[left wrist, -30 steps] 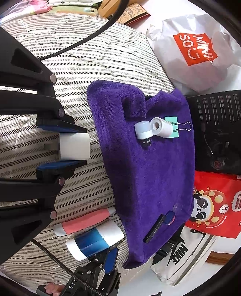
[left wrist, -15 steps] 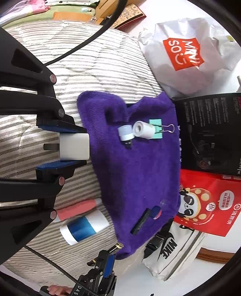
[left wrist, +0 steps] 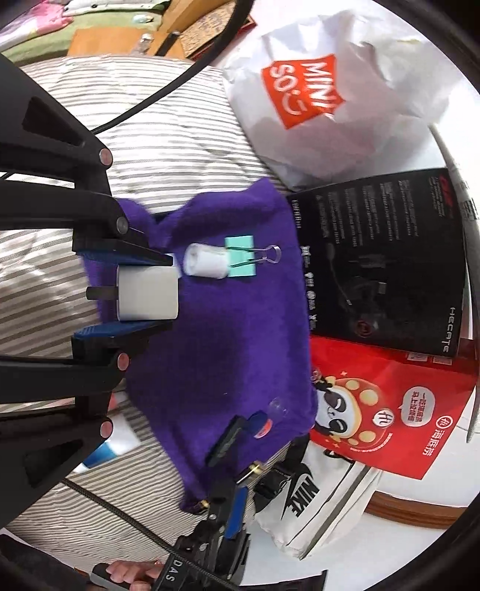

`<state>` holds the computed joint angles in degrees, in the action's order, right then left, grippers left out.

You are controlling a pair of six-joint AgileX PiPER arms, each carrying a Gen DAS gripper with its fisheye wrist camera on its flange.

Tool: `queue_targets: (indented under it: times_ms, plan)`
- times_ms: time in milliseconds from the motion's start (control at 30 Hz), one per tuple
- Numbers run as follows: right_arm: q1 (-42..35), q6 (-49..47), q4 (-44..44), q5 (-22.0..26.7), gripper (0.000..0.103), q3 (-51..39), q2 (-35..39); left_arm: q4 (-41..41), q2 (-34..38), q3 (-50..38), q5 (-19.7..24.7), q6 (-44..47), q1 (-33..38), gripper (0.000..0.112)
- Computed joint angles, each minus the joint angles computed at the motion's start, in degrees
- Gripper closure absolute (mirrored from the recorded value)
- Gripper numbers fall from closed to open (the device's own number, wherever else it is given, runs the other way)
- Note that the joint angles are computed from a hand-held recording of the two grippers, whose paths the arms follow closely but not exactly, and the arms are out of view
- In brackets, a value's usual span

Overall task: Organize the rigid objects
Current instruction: 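Carry the white plug and Grand Reserve bottle over the purple towel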

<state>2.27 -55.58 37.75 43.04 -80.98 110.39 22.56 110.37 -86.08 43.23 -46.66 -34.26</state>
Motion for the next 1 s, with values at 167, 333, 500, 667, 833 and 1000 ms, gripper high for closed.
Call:
queue_targets:
  times_ms: [167,333,500,667,833,1000]
  plan:
    - [1.2,4.7,-1.2,2.6,0.080,-10.7,5.8,-2.7,3.0,-5.5,0.6,4.8,2.4,0.087]
    - [2.2,10.2,-4.1,4.7,0.080,-20.4,11.5,-4.6,6.7,-10.8,1.0,8.1,4.5,0.087]
    - [2.3,13.8,-5.0,6.2,0.080,-27.3,15.9,-6.7,10.1,-14.2,1.5,10.8,6.1,0.087]
    - [2.1,15.9,-5.6,6.7,0.080,-30.1,18.2,-7.3,10.1,-13.1,0.5,11.4,7.0,0.087]
    - [2.5,16.2,-6.3,7.7,0.080,-31.3,20.2,-8.9,10.1,-12.1,-0.6,12.2,8.0,0.087]
    - [3.6,17.6,-7.9,7.7,0.080,-32.9,22.8,-9.9,10.5,-12.1,-0.8,13.2,8.2,0.087]
